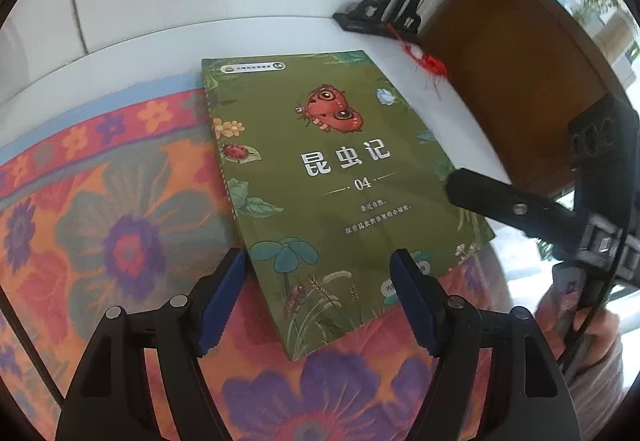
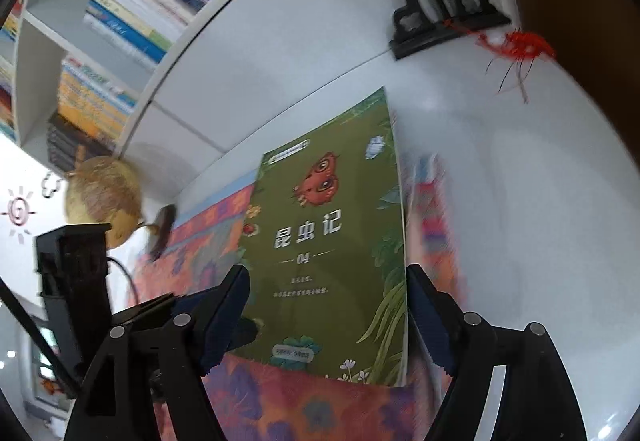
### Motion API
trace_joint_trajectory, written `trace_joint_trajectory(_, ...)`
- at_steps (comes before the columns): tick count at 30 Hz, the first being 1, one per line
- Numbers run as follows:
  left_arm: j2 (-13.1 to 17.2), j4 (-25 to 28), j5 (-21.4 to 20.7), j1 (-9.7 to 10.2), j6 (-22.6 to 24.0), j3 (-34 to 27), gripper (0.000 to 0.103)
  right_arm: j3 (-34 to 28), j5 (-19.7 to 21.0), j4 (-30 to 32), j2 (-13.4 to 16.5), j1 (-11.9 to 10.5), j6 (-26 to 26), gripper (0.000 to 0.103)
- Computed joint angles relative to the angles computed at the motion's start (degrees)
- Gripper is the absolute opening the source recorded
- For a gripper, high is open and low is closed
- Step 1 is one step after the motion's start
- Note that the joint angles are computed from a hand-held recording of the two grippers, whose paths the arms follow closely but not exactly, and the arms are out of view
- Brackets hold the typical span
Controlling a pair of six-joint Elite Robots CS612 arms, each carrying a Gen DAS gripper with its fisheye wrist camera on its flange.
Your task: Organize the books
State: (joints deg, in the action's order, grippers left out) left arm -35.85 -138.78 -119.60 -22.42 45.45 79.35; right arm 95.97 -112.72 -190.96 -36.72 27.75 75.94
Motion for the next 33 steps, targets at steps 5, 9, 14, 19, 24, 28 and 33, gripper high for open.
trace_joint_trajectory(5, -2.52, 2.65, -0.27, 1.54, 2.93, 2.84, 0.071, -1.19, 3.03, -0.14, 0.92, 1.77, 3.27, 0.078)
trace_joint_trajectory(9, -4.4, 1.39, 1.72, 3.1, 5.54, 6.02, 0.071, -4.39, 4.65, 2.37, 1.95, 4.11, 4.7, 0.078)
trace_joint_trajectory(14, -6.69, 3.39, 3.32, 7.2, 8.84, 9.74, 0.071, -10.23, 7.53, 8.48, 3.71, 7.67, 5.68, 0.078)
trace_joint_trajectory(19, -6.43, 12.78, 8.82, 11.1, 12.12, 8.81, 0.071, -15.03, 15.23, 6.89, 6.89, 10.26, 6.92, 0.078)
trace_joint_trajectory(24, -5.22, 15.12, 7.59, 12.31, 12.5, 6.23, 0.069, -14.17, 13.46, 6.37, 6.82, 11.4, 9.25, 0.076)
trace_joint_trajectory(28, -3.1, 21.37, 6.01, 12.36, 11.87, 1.52, 0.07, -12.9, 12.31, -1.85, 8.21, 10.77, 11.62, 0.075)
trace_joint_trajectory(33, -0.62, 28.9, 3.43, 12.22, 11.37, -3.9, 0.068, -12.51, 12.76, -9.01, 9.62, 9.5, 11.44, 0.075)
